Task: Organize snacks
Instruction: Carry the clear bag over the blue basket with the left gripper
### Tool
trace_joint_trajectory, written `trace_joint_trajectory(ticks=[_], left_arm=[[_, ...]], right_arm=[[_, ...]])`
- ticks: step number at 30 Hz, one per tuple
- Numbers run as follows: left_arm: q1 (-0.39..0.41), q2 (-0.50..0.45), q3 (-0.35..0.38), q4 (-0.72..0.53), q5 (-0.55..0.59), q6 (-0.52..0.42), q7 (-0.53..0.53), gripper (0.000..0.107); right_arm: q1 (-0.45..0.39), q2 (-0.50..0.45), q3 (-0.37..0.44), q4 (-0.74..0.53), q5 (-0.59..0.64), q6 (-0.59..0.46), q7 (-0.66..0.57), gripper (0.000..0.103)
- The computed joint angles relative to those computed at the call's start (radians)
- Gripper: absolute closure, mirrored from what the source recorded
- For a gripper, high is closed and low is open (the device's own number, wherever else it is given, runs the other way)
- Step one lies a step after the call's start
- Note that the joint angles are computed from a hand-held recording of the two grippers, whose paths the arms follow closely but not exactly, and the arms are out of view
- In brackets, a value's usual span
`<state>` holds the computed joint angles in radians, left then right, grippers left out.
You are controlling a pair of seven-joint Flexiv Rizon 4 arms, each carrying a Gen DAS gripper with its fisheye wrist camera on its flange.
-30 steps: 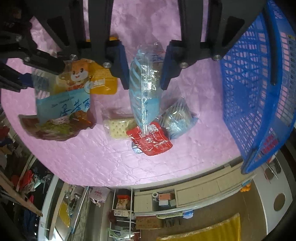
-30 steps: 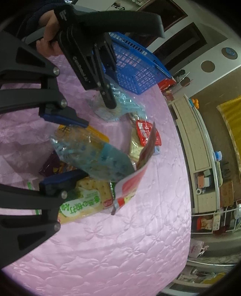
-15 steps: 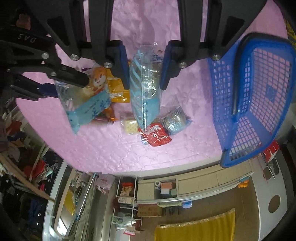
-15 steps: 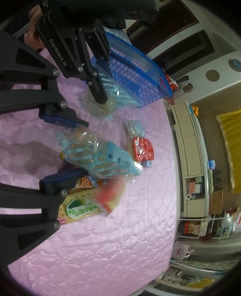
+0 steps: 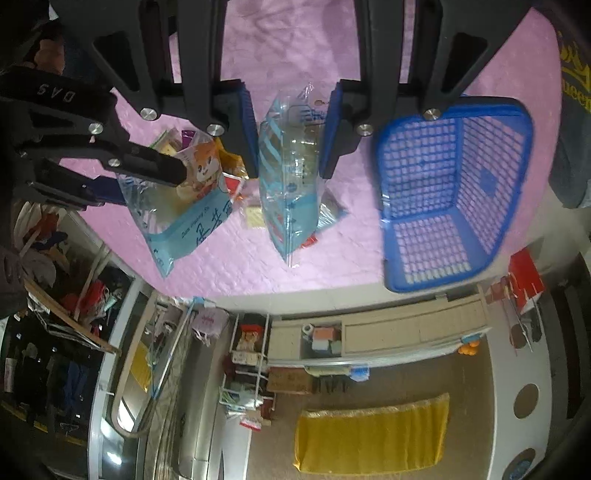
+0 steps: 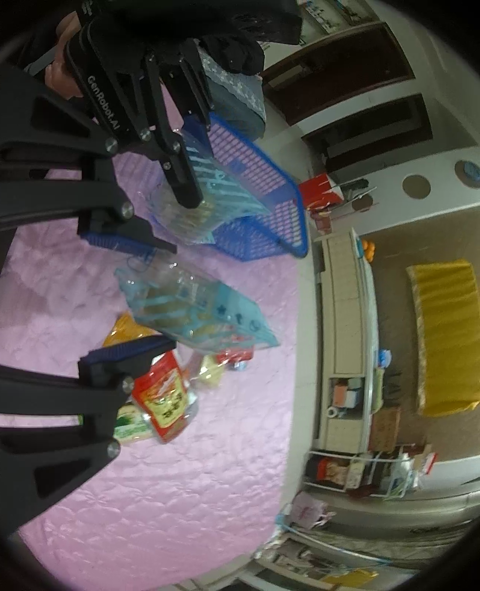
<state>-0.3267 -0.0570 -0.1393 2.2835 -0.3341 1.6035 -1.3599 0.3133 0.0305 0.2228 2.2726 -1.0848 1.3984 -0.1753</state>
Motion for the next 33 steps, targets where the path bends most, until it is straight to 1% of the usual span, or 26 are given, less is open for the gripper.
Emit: trace_joint_trajectory(ticks=[2,4,7,8,11,13,14,15,18,20,23,25,26,27,29,31,33], left_arm=[[0.006,0.018,0.001,0.012,-0.022,0.012,0.020,0.077],[0.006,0.041,0.007,0.026,-0.077,0.021,0.068,0.077],[0.013,0.067,0.041,0.031,-0.040,0.017,0.051,0.077],[0.011,0.075,0.049,0.034,-0.046,0.018,0.057,0.077],[-0.009,0.094,0.081,0.044,-0.127,0.026,0.127,0.077],[0.009,0.105,0.095,0.044,-0.107,0.019,0.118,0.077],[0.041,0.115,0.095,0.042,-0.046,0.005,0.074,0.077],[0.053,0.119,0.100,0.042,-0.025,0.000,0.061,0.077],[0.028,0.119,0.132,0.056,-0.096,0.024,0.126,0.077],[0.048,0.122,0.132,0.061,-0.074,0.028,0.109,0.077],[0.021,0.110,0.163,0.066,-0.176,0.042,0.187,0.077],[0.045,0.113,0.159,0.074,-0.154,0.041,0.167,0.077],[0.027,0.110,0.171,0.080,-0.209,0.048,0.207,0.077],[-0.002,0.104,0.185,0.086,-0.288,0.061,0.266,0.077],[-0.015,0.096,0.188,0.092,-0.359,0.079,0.316,0.077],[-0.002,0.094,0.181,0.098,-0.374,0.083,0.324,0.077],[-0.032,0.083,0.185,0.097,-0.468,0.102,0.396,0.077]], right_arm=[[0.010,-0.007,0.004,-0.027,-0.015,-0.012,-0.003,0.056],[0.017,-0.019,0.002,-0.047,-0.031,-0.008,-0.001,0.056],[0.037,-0.042,-0.002,-0.091,-0.038,-0.013,-0.016,0.056],[0.044,-0.051,-0.005,-0.108,-0.044,-0.013,-0.018,0.056],[0.069,-0.080,-0.012,-0.150,-0.058,-0.014,-0.031,0.056],[0.088,-0.103,-0.018,-0.179,-0.061,-0.018,-0.043,0.056],[0.098,-0.117,-0.019,-0.195,-0.050,-0.018,-0.057,0.056],[0.108,-0.129,-0.021,-0.209,-0.034,-0.017,-0.073,0.056],[0.139,-0.166,-0.031,-0.246,0.005,-0.007,-0.115,0.056],[0.160,-0.186,-0.038,-0.267,0.033,-0.008,-0.147,0.056],[0.195,-0.234,-0.037,-0.310,0.113,-0.024,-0.224,0.056],[0.219,-0.256,-0.044,-0.329,0.154,-0.039,-0.255,0.056],[0.233,-0.264,-0.050,-0.337,0.163,-0.048,-0.260,0.056],[0.242,-0.275,-0.051,-0.348,0.185,-0.057,-0.278,0.056],[0.248,-0.308,-0.037,-0.375,0.267,-0.065,-0.342,0.056],[0.271,-0.337,-0.033,-0.411,0.324,-0.096,-0.385,0.056],[0.293,-0.357,-0.041,-0.431,0.359,-0.119,-0.418,0.056]])
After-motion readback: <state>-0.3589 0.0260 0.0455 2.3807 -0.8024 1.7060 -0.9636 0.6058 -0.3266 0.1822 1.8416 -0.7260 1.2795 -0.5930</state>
